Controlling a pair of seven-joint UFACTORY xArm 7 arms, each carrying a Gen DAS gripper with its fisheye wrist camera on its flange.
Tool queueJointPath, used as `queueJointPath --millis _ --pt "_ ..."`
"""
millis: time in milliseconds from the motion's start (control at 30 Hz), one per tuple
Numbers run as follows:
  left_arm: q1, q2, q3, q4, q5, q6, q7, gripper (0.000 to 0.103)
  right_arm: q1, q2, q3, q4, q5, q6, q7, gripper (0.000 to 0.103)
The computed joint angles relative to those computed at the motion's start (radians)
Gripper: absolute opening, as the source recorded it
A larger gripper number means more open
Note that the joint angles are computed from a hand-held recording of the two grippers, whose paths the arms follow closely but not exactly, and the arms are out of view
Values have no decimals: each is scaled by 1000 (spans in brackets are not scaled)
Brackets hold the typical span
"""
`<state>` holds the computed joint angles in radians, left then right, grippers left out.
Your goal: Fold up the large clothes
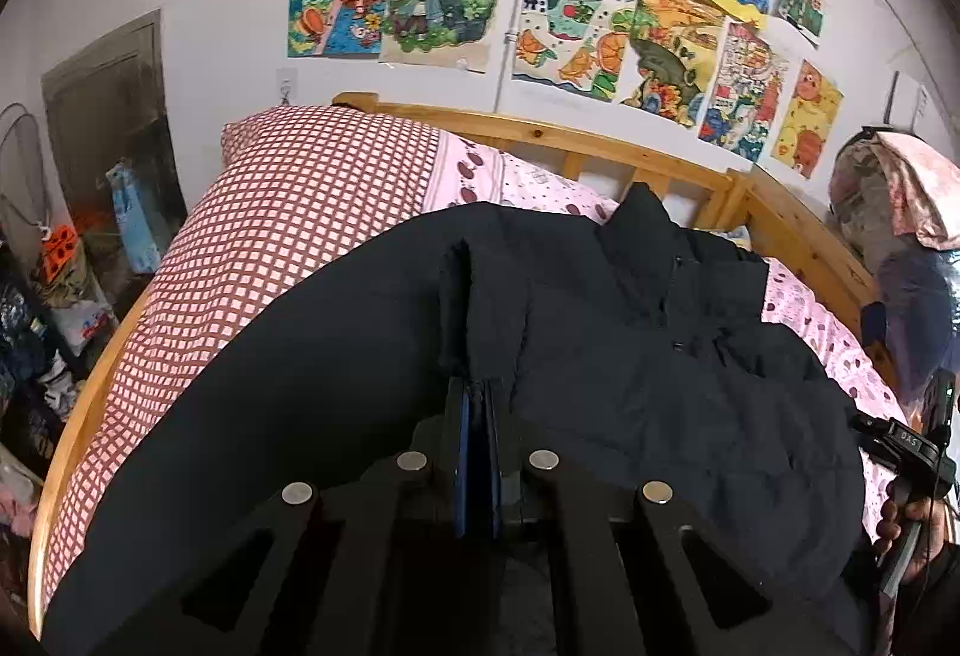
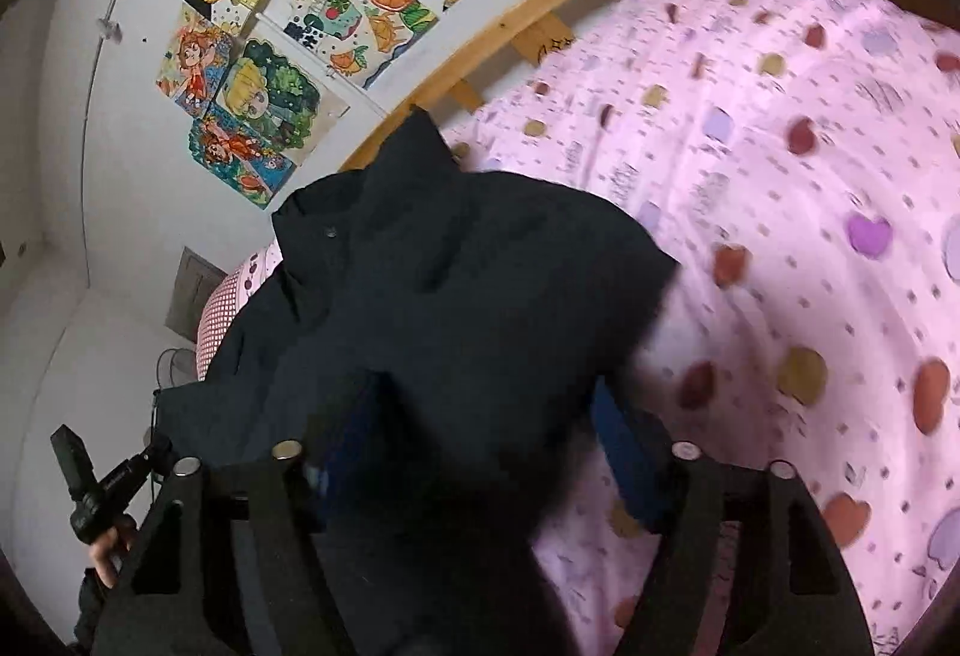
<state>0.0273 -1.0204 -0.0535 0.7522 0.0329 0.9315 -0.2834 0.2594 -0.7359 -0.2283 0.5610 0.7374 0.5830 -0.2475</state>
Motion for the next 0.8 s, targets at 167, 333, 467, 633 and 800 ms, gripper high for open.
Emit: queueJointPath --millis 167,333,467,633,800 --pt "1 -9 0 -10 0 -5 -6 5 -106 -47 182 8 -234 -20 147 58" --pt "-1 -20 -1 -9 -1 2 -11 5 -43 17 147 45 -252 3 225 54" --pt "-28 -25 3 -15 -35 -40 -20 5 -45 29 162 64 -291 -27 244 10" --pt "-75 42 -45 -9 -67 -97 -42 5 -173 18 240 177 -526 -76 270 5" --pt "-82 160 -103 13 -42 -109 -93 5 -242 150 243 357 -694 -25 229 5"
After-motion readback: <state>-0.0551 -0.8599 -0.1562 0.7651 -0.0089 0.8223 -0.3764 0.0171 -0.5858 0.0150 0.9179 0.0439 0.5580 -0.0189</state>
